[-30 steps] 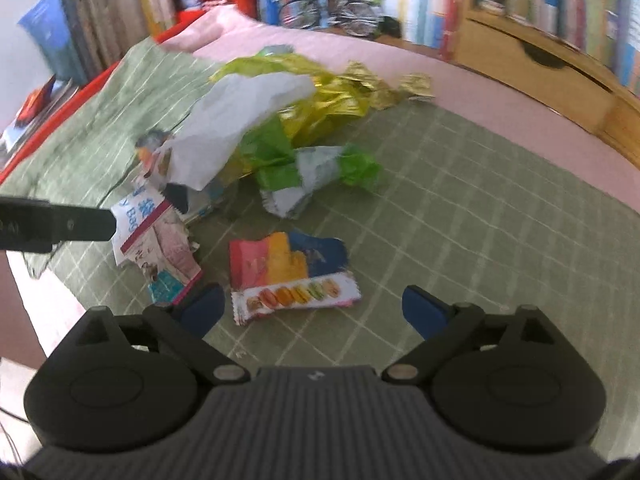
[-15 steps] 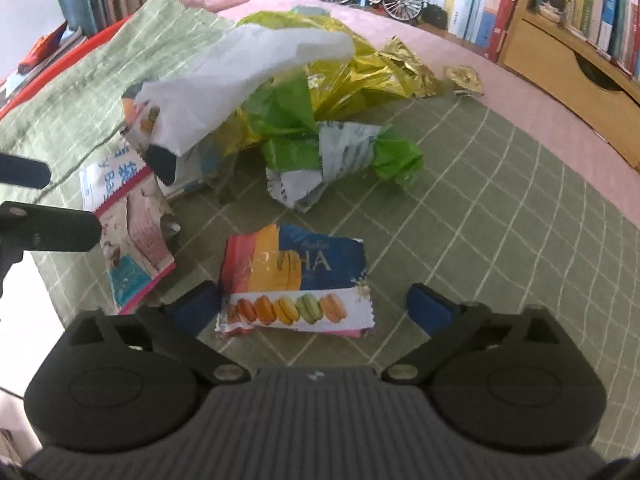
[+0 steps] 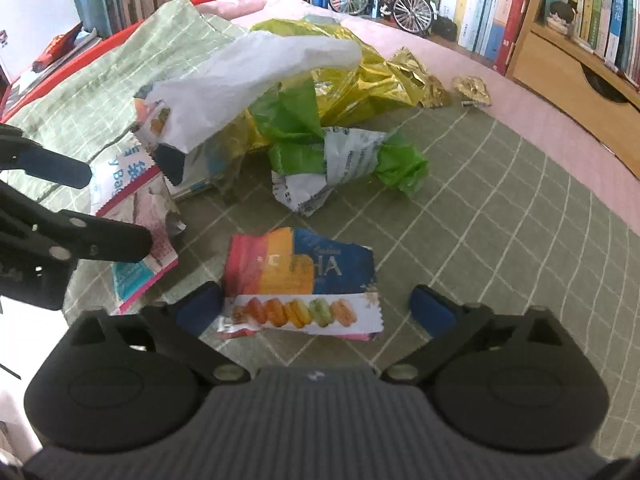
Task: Collect trash
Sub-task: 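Grasp the macaron wrapper with the right tool while the left tool grasps the pink ICE wrapper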
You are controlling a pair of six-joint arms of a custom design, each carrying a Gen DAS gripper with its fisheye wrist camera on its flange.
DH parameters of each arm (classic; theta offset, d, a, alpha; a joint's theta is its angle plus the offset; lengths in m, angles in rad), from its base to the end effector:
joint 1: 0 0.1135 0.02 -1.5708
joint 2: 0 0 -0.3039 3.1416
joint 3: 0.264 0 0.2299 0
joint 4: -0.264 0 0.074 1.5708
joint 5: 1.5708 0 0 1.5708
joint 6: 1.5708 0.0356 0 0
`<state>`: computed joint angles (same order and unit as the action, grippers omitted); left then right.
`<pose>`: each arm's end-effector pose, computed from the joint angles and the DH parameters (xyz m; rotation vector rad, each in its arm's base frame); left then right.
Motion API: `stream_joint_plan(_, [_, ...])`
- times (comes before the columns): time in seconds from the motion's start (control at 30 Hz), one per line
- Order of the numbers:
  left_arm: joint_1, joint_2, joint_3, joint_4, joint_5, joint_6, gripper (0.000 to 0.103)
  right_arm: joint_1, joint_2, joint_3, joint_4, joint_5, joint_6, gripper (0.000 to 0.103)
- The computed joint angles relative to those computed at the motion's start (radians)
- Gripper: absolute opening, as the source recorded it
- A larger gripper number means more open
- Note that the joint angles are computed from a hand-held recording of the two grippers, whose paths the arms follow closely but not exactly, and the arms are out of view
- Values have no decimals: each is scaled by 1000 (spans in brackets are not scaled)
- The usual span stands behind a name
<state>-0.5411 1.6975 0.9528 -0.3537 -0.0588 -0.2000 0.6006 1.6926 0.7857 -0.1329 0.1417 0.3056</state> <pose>0.2686 -0.1590 0.2111 0.4355 2.6403 -0.1599 0.2472 0.1633 0.1831 -0.3325 2.5794 0.1436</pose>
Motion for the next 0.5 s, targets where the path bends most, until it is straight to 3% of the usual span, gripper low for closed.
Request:
stream_joint_plan(0.2, [-4,-5,-8,3,12,36,86,24,-70,-30,13,-8,-32,69])
stream_joint_plan(0.5, [-43,30,13,10,-18,102,86,8,-192,-68,-42,31,-2,67])
